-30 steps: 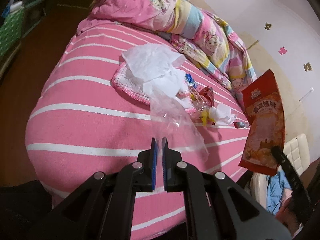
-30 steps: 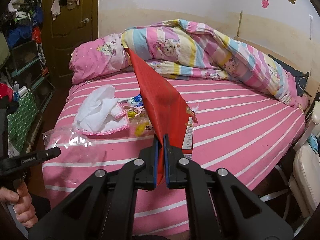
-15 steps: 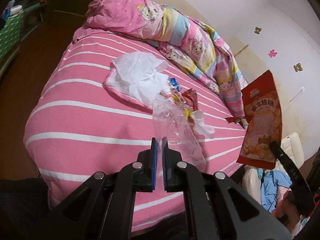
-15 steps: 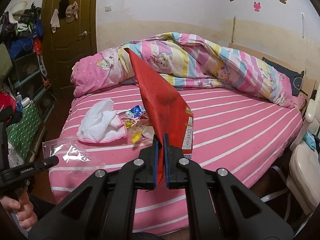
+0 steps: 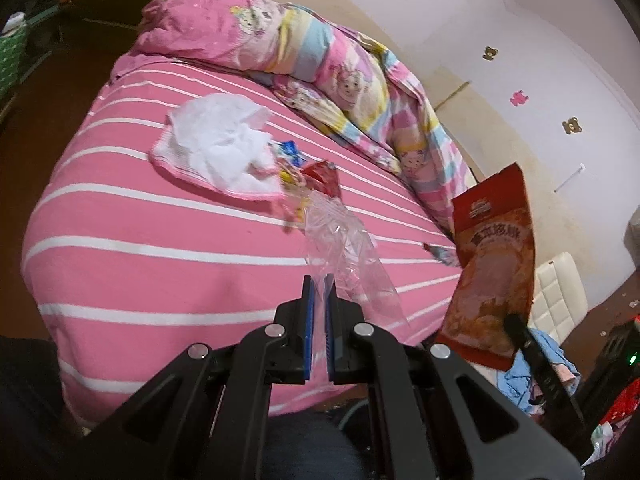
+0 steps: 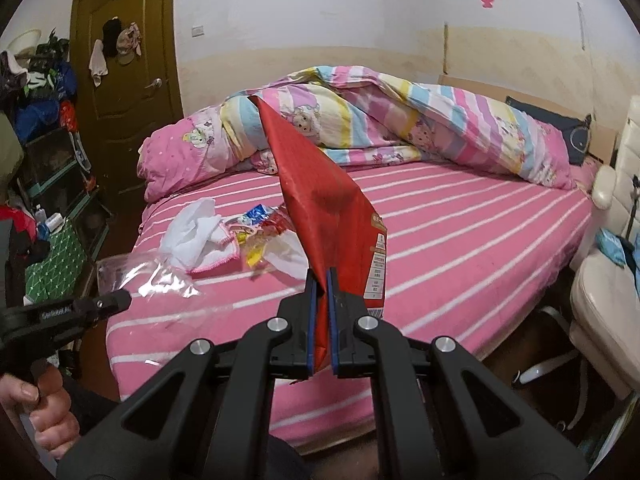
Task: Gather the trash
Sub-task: 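Lift both bags and carry them toward the dark trash bin, then open the left gripper over the bin while the right releases the red bag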
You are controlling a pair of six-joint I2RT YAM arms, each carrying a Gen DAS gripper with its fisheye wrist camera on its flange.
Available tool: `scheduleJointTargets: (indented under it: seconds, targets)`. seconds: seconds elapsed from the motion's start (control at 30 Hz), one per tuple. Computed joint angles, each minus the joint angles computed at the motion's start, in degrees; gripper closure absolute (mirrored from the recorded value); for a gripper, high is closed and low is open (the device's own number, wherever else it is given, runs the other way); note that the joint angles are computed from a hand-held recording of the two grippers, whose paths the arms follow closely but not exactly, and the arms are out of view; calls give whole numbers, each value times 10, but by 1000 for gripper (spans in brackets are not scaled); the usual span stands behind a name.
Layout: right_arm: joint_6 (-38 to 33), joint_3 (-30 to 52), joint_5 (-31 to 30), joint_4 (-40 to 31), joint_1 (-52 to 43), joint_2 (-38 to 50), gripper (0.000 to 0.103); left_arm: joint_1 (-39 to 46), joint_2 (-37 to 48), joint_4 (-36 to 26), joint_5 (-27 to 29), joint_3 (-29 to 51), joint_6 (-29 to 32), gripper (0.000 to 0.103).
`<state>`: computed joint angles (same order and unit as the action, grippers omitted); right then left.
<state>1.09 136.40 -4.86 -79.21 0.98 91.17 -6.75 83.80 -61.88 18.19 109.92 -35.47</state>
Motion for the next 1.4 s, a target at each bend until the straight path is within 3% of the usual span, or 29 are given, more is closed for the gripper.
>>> scheduleJointTargets:
  seconds: [0.33,0.73,0.87,1.03,1.17,1.4]
  targets:
    - [-70,-147,-114,9,-175,-106,97,-156,41,-6,-63,44,-50,98]
    - [-262,-306,-260,-16,-486,-148,97,-311,122,3,-75,39,-80,98]
    - [-309,-357,-274,-15,-552,-147,97,-343,162,14,-60,45,-92,98]
    - [-345,-446,-256,2,-590,-158,97,-387,203,58,-43,-6,-87,98]
    - [-364,-514,-245,17,-613,-163,97,-388,252,35,-28,25,-72,97]
    - [-338,-582,-234,22,-626,-147,97,-405,346,-14,-18,112,-32,97]
